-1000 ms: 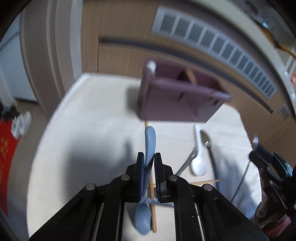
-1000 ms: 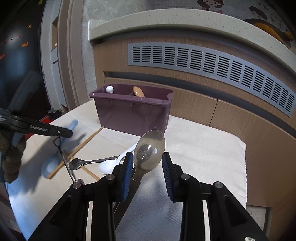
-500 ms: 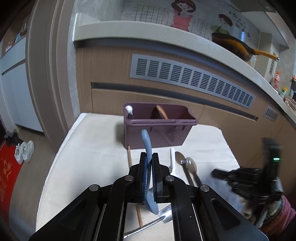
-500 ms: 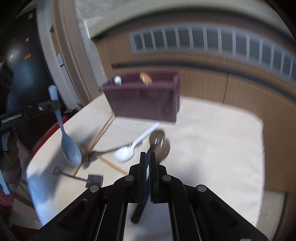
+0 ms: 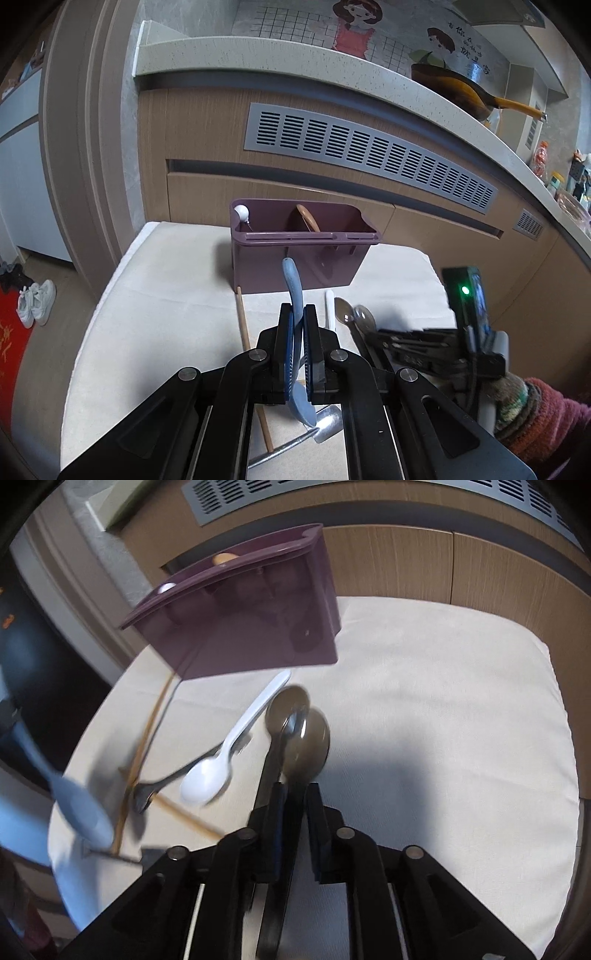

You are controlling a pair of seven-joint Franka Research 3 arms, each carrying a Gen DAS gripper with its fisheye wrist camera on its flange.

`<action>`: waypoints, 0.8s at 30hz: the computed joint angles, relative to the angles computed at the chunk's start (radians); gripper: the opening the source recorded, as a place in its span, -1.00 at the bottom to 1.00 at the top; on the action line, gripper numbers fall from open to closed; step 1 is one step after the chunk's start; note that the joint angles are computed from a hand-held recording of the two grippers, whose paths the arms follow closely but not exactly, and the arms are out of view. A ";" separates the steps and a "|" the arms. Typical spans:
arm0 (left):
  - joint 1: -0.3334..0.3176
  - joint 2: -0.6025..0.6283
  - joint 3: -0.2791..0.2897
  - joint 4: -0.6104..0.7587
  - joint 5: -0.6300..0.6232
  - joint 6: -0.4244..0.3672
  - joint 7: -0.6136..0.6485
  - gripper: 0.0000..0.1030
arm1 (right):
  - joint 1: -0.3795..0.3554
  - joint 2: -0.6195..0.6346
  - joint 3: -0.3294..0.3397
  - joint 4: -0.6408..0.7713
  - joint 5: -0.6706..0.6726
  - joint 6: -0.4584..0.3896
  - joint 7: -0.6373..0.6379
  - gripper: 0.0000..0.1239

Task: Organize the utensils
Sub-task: 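Lift both spoons and carry them up over the purple caddy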

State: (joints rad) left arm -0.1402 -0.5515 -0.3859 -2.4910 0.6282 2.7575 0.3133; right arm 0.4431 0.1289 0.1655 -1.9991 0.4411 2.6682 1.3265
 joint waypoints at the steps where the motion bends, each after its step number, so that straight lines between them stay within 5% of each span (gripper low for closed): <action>1: -0.002 0.003 0.003 -0.001 -0.001 0.003 0.003 -0.91 | 0.006 0.019 -0.004 0.018 -0.022 0.008 0.025 -0.74; 11: 0.010 0.038 0.028 -0.020 -0.021 0.054 0.013 -0.91 | -0.003 0.122 0.011 0.140 0.004 0.031 0.017 -0.54; 15: 0.020 0.052 0.036 -0.025 -0.027 0.080 0.016 -0.91 | -0.018 0.149 0.026 0.208 0.030 -0.069 -0.013 -0.10; 16: 0.021 0.053 0.038 -0.026 -0.029 0.084 0.018 -0.91 | -0.008 0.153 0.018 0.224 -0.004 -0.091 -0.017 -0.14; 18: 0.025 0.054 0.043 -0.032 -0.035 0.096 0.020 -0.91 | 0.051 0.148 -0.036 0.220 -0.177 -0.064 0.059 -0.55; 21: 0.032 0.059 0.046 -0.037 -0.042 0.111 0.024 -0.91 | 0.080 0.147 -0.068 0.193 -0.303 0.041 0.154 -0.51; 24: 0.040 0.063 0.042 -0.037 -0.045 0.122 0.025 -0.91 | 0.041 0.179 -0.033 0.239 -0.236 0.016 0.131 -0.51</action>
State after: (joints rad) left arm -0.1003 -0.4882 -0.3440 -2.5279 0.5835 2.8793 0.3380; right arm 0.4842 0.3079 0.1322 -1.7599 0.2053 2.6846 1.4575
